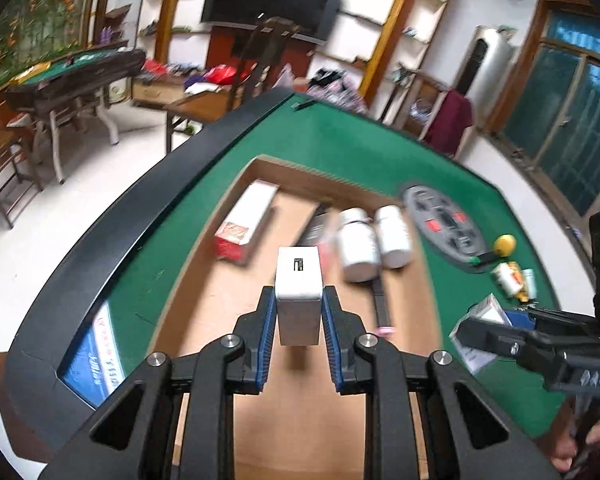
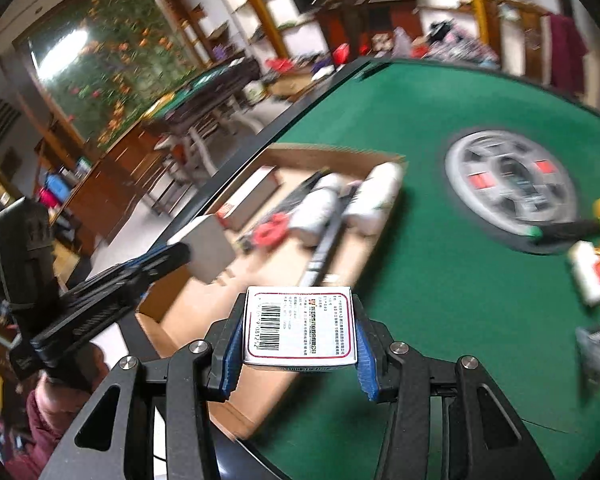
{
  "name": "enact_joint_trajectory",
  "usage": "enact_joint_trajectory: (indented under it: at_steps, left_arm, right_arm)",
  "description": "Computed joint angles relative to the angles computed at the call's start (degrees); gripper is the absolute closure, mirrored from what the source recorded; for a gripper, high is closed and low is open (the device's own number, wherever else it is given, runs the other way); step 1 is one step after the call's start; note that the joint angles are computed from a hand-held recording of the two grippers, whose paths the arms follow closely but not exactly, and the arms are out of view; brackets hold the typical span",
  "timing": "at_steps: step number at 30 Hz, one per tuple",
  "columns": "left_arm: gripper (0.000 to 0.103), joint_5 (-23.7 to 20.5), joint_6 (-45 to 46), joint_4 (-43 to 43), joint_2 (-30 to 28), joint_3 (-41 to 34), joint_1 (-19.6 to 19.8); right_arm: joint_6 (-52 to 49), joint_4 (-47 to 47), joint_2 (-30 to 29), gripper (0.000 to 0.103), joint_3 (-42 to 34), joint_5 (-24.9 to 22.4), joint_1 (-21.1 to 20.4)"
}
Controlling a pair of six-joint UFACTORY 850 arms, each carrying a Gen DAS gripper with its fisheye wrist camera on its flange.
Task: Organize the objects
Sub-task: 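Lower the charger and barcode box into the cardboard box and open both grippers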
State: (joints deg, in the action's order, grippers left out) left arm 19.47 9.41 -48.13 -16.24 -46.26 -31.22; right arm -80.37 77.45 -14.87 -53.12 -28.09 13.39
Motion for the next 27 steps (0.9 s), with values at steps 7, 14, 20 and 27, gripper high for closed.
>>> enact_joint_trajectory:
  at_steps: [7, 14, 20, 27]
  left_arm:
    - [0.08, -0.7, 2.9, -1.7, -2.3, -1.7, 3.1]
    - [0.079, -1.5, -1.2, 1.8, -4.7, -3.4, 5.4]
    - [0.059, -1.0, -14.3, 12.3, -2.5, -0.3, 6.4]
    - [0.017, 5.6, -13.1, 4.8, 6.4, 6.8, 4.2]
  right_arm:
    - [11.9, -11.0, -9.3, 0.052, -8.8, 2.9, 6.7]
    - [23.6, -21.4, -14.0, 0.052, -13.6, 6.1, 9.4]
    - [28.1, -26.6, -16.1, 0.051, -15.7, 6.9, 10.3]
    - [21.9, -19.7, -15.6, 0.035, -15.2, 4.3, 9.3]
